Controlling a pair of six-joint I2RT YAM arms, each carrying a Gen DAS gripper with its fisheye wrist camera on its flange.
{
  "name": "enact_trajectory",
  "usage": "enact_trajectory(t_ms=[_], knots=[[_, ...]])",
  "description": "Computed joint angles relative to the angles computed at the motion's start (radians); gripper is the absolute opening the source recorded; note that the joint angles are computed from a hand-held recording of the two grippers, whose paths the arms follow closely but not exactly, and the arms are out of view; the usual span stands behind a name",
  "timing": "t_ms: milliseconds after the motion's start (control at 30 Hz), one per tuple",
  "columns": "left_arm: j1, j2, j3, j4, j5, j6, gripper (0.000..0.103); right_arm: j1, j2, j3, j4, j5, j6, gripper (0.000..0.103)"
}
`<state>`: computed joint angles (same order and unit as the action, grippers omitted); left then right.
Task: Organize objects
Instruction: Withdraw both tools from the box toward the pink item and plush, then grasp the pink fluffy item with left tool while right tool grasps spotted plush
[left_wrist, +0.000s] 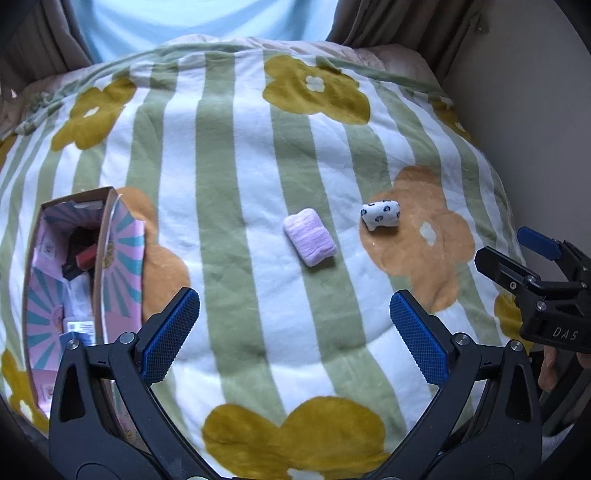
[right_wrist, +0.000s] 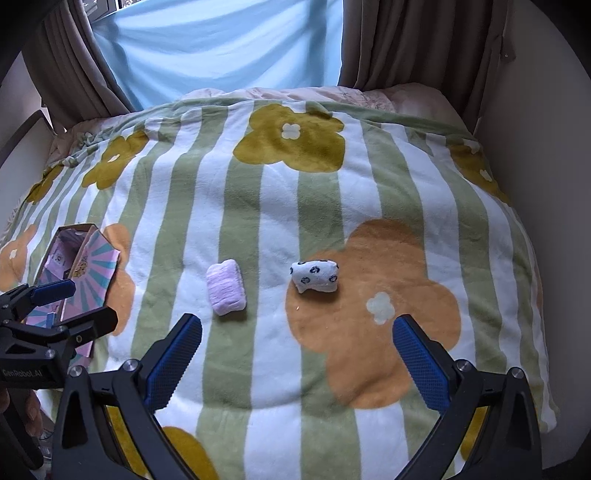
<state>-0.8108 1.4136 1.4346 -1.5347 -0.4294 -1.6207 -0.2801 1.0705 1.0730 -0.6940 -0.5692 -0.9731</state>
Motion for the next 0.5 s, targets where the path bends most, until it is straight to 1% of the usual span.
enact_trajectory(t_ms=[133, 267, 367, 500], knots=[[0.175, 0.007, -0.116, 0.211, 0.049, 0.146, 0.103, 0.090, 0.132, -0.008, 0.197, 0.073, 0.034, 0.102], [0.329, 0.059, -0.214, 0.406, 0.118, 0.276, 0.103, 0.148, 0.260, -0.015, 0.361, 0.121, 0.048, 0.102], [0.419, 0.113, -0.279, 0.538, 0.172, 0.345, 0.102, 0.180, 0.336, -0.020, 0.456, 0.150, 0.062, 0.102], [0.497, 0.190, -0.347, 0.673, 0.226, 0.398, 0.097, 0.210, 0.425, -0.001, 0.525, 0.175, 0.091, 0.102]])
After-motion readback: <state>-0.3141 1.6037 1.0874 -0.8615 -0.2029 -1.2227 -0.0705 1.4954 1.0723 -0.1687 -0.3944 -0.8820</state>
